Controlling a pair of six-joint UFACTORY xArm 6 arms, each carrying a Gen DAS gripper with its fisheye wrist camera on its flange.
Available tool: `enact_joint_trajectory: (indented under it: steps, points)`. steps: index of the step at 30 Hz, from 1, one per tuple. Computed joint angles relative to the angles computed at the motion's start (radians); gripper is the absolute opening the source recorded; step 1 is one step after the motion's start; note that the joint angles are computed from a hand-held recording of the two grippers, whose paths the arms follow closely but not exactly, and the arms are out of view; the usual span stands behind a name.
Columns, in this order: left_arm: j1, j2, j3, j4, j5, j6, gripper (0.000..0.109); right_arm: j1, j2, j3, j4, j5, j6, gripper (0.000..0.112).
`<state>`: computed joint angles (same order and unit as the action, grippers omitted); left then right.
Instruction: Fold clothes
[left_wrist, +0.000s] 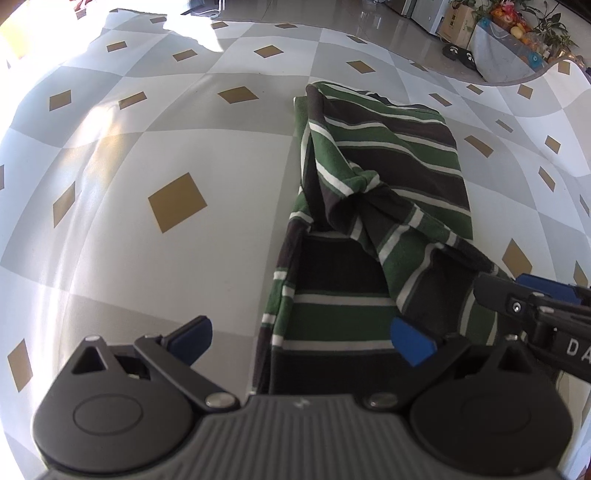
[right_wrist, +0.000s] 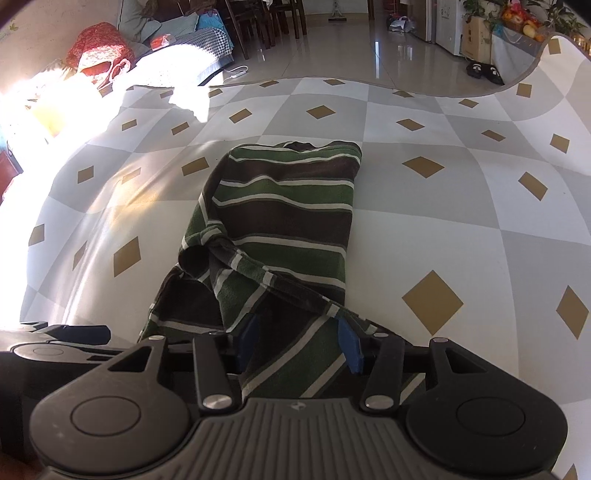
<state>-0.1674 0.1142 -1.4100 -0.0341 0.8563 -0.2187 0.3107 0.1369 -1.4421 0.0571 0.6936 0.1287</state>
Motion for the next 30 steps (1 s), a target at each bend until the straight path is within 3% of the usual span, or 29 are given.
enact_joint_trajectory:
  steps: [21,30]
  points:
    - [-0.068,-0.173,0.215,0.097,-0.055,-0.018,0.103,-0.058,-0.212,0.272,-0.152,-0.053,0.197,0.048]
    - [-0.062,-0.254,0.305,0.082,-0.055,-0.045,0.103,-0.132,-0.281,0.366,-0.131,-0.069,0.237,0.048]
